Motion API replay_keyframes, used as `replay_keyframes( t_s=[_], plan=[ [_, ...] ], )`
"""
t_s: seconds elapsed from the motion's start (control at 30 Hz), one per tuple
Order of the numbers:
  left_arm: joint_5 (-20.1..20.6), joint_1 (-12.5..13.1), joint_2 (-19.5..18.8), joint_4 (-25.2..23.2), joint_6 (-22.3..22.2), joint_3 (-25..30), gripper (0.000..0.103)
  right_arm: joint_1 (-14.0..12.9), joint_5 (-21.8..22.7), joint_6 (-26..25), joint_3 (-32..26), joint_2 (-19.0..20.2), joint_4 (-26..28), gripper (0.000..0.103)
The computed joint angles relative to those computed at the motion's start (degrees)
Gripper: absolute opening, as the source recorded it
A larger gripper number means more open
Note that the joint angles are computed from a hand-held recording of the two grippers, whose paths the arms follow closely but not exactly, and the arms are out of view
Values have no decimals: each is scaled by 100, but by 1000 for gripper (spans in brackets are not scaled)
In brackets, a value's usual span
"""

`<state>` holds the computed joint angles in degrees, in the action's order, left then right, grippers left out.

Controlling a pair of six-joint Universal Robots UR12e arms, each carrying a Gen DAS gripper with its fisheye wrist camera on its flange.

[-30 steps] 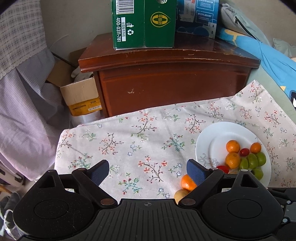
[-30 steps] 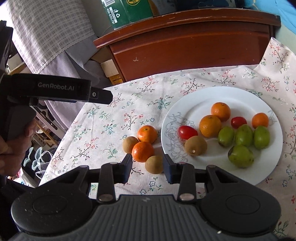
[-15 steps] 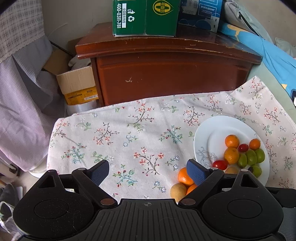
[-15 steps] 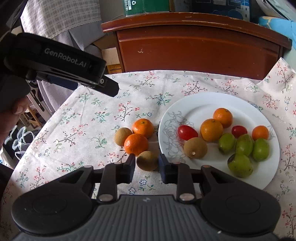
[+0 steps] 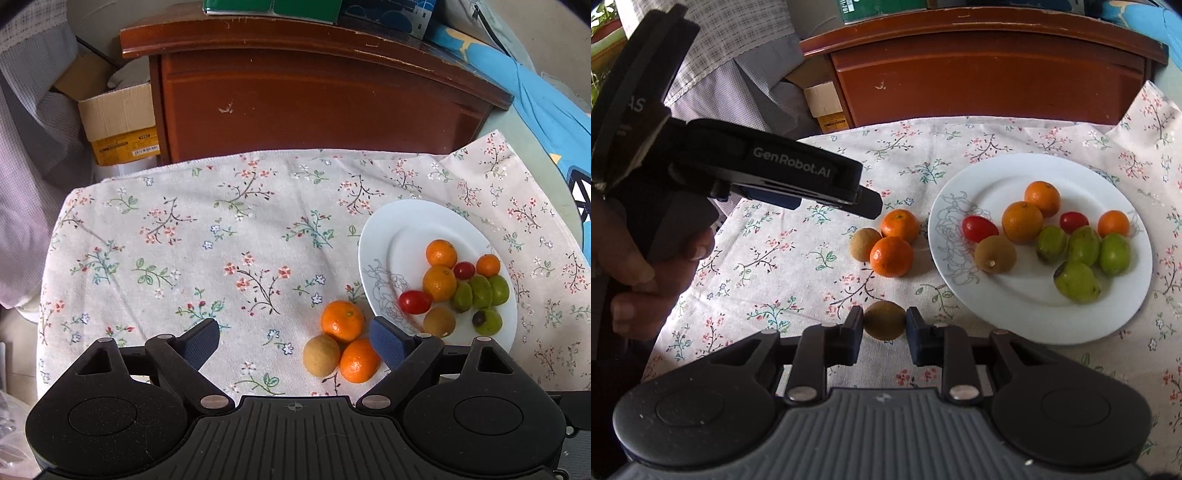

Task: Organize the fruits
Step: 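Grasp a tangerine with the left gripper while the right grasps a brown kiwi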

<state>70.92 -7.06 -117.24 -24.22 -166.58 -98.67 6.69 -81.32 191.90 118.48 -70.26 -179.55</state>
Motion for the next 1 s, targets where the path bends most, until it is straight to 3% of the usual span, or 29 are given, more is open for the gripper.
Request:
replay_keyframes(
  t_s=[0.1, 0.2, 0.37, 0.47, 0.73, 1.0],
  plan=[
    [-36, 5, 5, -82, 10, -6, 86, -9, -17, 425, 104, -63, -14, 25],
    [-271, 22, 56, -130, 326, -61, 86, 6, -20, 576, 159, -112, 61, 25],
    [-418, -30, 147, 342, 1336, -301, 86, 13, -151, 591, 146, -129, 213, 25],
    [-497, -57, 168, 458, 1901, -401, 78, 0, -245, 780, 160, -171, 273, 25],
    [-745, -55, 85, 419, 2199, -389, 53, -103, -281, 1120, 193, -262, 393, 25],
    [-617, -115, 50, 636, 2687, -474, 48, -156, -177, 1230, 202, -267, 407, 25]
  ],
)
